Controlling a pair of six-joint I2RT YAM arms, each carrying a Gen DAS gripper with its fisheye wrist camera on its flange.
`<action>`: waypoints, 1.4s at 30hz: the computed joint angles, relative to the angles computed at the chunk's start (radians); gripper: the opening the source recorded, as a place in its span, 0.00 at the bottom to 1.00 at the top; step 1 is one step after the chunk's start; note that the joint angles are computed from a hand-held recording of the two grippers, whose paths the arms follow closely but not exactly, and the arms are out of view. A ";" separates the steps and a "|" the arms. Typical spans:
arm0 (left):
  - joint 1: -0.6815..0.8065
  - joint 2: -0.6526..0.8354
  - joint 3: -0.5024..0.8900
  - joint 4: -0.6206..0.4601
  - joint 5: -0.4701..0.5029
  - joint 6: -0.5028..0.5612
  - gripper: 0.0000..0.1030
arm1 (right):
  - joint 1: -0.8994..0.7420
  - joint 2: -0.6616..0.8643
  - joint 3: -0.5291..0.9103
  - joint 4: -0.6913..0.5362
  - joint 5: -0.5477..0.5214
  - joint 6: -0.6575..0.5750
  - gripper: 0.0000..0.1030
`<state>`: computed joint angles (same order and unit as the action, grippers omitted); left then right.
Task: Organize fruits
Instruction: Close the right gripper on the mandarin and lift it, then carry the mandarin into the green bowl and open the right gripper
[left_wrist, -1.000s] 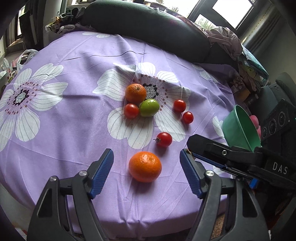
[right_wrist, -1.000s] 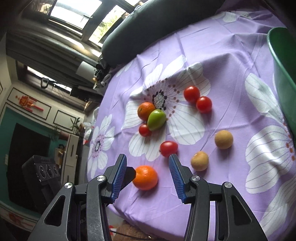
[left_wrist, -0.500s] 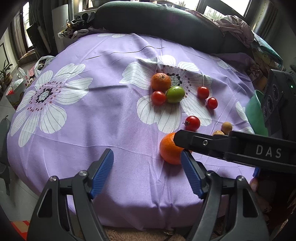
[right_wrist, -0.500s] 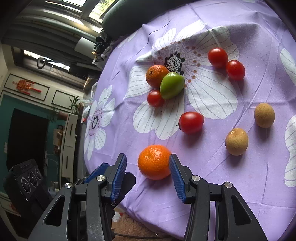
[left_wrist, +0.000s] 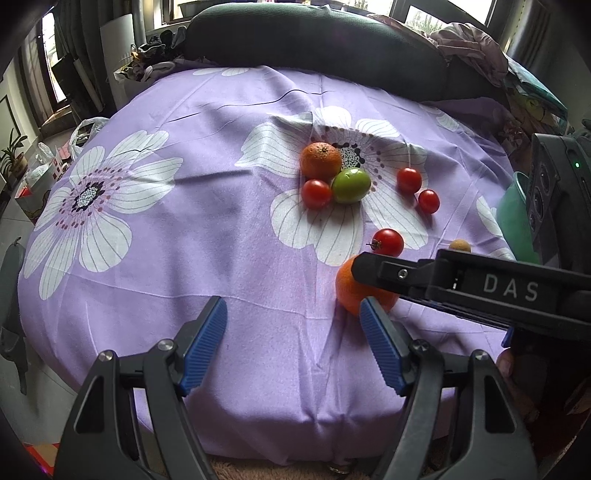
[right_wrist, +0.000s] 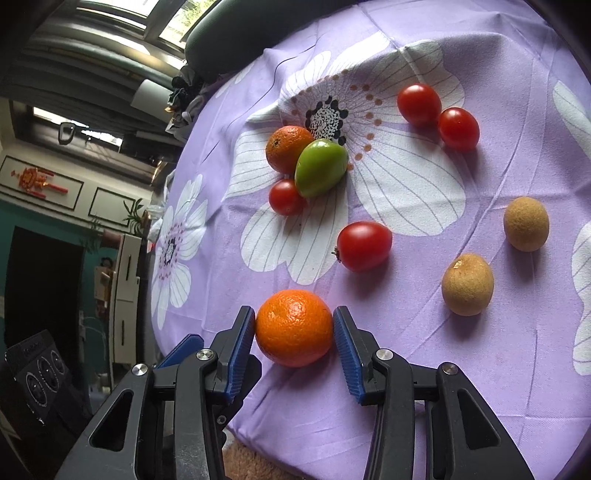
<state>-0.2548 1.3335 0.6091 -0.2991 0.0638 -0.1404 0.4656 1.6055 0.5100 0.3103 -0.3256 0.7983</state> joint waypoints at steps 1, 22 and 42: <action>-0.002 0.003 0.004 -0.001 0.018 0.001 0.72 | -0.008 -0.018 -0.005 -0.012 0.018 0.002 0.44; -0.156 0.324 0.247 0.038 0.216 -0.071 0.64 | -0.226 -0.207 0.126 -0.376 0.091 -0.199 0.44; -0.225 0.312 0.183 0.181 0.210 -0.125 0.41 | -0.203 -0.100 0.061 -0.260 0.069 -0.200 0.42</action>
<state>-0.4794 1.6456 0.7922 -0.1177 0.2742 -0.2655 0.2627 1.5050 0.5713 0.0499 -0.2562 0.5987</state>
